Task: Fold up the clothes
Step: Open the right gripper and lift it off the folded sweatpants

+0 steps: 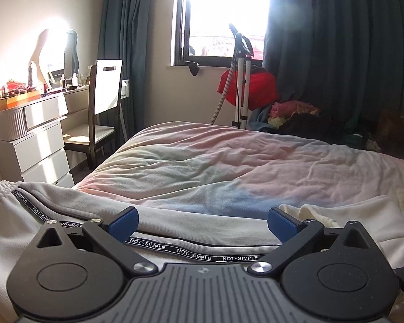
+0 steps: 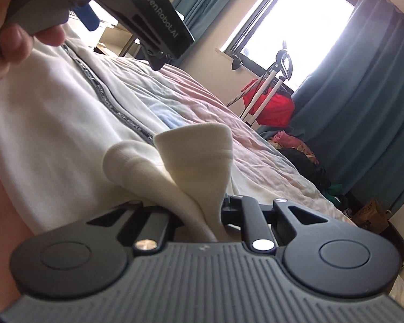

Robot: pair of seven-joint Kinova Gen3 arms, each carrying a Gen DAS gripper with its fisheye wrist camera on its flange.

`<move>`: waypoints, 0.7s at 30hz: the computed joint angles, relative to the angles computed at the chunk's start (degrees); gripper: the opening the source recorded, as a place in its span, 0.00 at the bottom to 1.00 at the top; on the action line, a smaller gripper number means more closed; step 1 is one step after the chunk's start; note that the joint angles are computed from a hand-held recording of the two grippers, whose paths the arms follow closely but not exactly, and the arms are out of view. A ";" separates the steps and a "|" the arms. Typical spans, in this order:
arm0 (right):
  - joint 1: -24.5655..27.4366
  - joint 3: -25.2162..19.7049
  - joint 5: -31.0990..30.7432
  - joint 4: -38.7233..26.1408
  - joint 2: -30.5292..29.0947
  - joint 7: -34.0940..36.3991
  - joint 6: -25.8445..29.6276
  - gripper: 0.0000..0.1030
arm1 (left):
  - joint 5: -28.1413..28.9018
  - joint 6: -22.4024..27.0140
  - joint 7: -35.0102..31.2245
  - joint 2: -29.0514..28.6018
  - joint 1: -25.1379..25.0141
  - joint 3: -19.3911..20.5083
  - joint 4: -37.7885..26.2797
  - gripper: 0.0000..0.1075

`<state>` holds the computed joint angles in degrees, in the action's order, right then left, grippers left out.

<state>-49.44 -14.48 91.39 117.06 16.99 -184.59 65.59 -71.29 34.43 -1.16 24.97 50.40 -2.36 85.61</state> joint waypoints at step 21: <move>14.89 -4.82 -19.22 -0.48 -19.26 -10.42 -34.37 0.92 | -5.20 -6.76 1.72 -4.32 -1.14 0.55 5.28 0.95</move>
